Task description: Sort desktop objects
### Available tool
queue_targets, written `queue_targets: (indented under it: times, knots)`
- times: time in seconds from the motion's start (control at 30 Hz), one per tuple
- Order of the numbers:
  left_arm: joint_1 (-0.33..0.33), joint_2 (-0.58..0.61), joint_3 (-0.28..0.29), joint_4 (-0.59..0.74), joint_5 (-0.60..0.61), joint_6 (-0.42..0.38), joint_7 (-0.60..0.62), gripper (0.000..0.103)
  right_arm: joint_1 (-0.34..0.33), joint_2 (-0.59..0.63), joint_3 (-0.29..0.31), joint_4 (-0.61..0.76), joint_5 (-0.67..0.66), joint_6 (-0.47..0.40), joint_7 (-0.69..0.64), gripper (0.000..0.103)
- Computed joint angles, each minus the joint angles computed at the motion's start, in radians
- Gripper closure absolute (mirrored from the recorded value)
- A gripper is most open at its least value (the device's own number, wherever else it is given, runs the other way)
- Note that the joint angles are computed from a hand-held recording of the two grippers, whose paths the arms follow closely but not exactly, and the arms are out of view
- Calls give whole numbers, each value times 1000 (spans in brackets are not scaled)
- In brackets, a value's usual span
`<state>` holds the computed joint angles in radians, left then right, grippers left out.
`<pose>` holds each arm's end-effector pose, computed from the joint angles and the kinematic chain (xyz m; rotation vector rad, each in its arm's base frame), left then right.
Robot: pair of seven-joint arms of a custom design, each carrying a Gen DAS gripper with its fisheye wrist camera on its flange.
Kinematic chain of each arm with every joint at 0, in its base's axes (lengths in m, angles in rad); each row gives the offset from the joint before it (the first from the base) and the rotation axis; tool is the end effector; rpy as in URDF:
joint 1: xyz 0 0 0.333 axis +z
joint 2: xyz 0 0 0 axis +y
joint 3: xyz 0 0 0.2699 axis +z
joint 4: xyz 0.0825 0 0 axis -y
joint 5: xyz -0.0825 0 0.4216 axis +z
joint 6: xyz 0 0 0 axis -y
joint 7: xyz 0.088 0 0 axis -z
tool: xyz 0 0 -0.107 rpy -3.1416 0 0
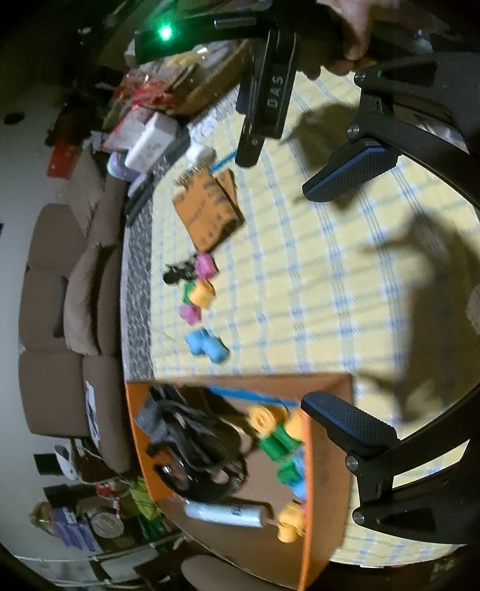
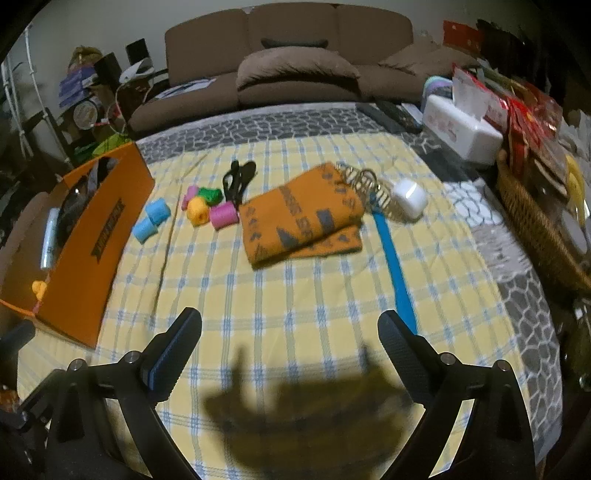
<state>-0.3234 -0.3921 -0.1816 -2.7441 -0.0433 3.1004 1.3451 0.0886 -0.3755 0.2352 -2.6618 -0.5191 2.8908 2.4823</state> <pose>0.4135 -0.2190 0.3546 -1.6217 2.0881 -0.9109 0.4467 0.1742 0.3491 -1.7278 1.9299 -0.5978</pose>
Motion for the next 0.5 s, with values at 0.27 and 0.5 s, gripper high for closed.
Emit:
queue_targets:
  times: [0.27, 0.5]
  knots:
    - [54, 162, -57, 155, 48, 3, -12, 0, -2, 35, -64, 38, 58, 32, -96, 6]
    - [16, 334, -17, 299, -67, 17, 104, 2, -27, 112, -90, 100, 72, 57, -173, 6]
